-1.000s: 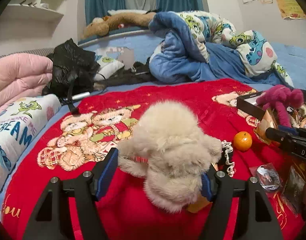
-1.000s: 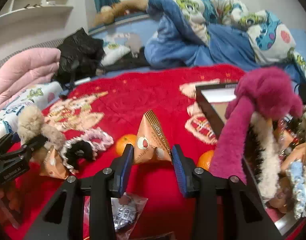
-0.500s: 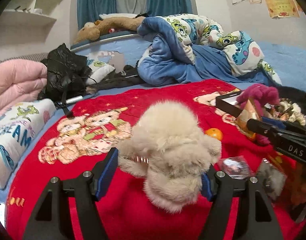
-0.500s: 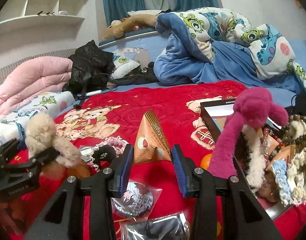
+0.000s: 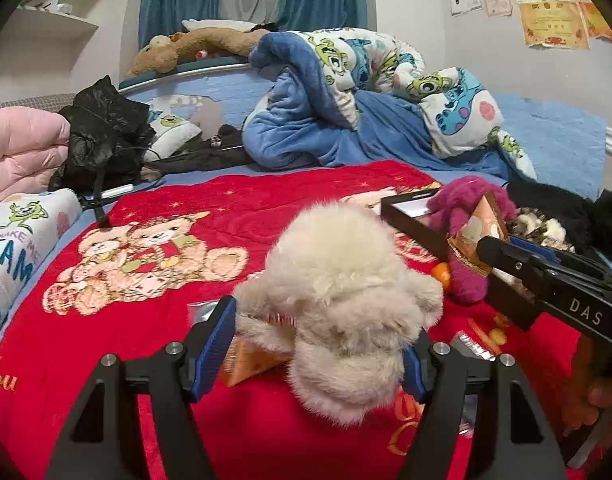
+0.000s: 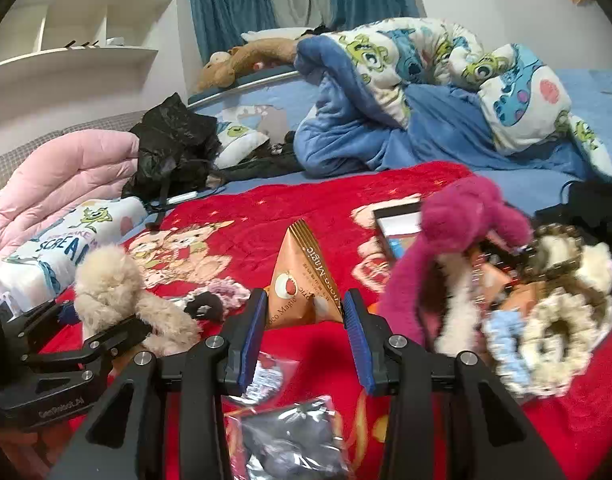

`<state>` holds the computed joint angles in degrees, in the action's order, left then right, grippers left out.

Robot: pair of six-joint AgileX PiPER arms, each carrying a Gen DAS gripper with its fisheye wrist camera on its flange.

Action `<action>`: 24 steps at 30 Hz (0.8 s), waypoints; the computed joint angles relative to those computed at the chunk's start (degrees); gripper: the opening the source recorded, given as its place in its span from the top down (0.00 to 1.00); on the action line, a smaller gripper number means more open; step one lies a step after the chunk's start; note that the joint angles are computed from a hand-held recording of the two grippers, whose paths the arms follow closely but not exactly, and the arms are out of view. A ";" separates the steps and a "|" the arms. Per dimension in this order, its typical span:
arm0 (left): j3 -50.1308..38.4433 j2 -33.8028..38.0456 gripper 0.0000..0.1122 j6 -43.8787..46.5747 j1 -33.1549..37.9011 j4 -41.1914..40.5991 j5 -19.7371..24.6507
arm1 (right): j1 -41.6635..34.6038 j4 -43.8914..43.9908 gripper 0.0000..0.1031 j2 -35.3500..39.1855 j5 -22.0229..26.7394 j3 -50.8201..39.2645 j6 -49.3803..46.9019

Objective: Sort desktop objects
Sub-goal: 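Carry plush dog and Choco Magic packet with both tools toward brown box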

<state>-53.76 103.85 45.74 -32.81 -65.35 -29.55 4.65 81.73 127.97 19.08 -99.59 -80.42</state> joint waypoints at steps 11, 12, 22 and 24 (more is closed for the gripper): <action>-6.75 2.75 0.35 4.99 -9.02 -8.33 -0.19 | -9.12 7.08 0.63 -8.70 0.81 10.73 -10.49; -8.25 3.65 0.35 6.13 -10.52 -9.73 -0.13 | -10.58 7.24 0.63 -9.66 1.40 11.87 -10.91; -24.40 12.33 0.35 19.95 -17.77 -23.73 0.72 | -19.07 7.37 0.62 -14.13 4.90 16.41 -13.48; -26.70 13.51 0.35 22.72 -18.23 -25.85 0.45 | -20.03 6.56 0.62 -13.60 5.76 15.64 -12.36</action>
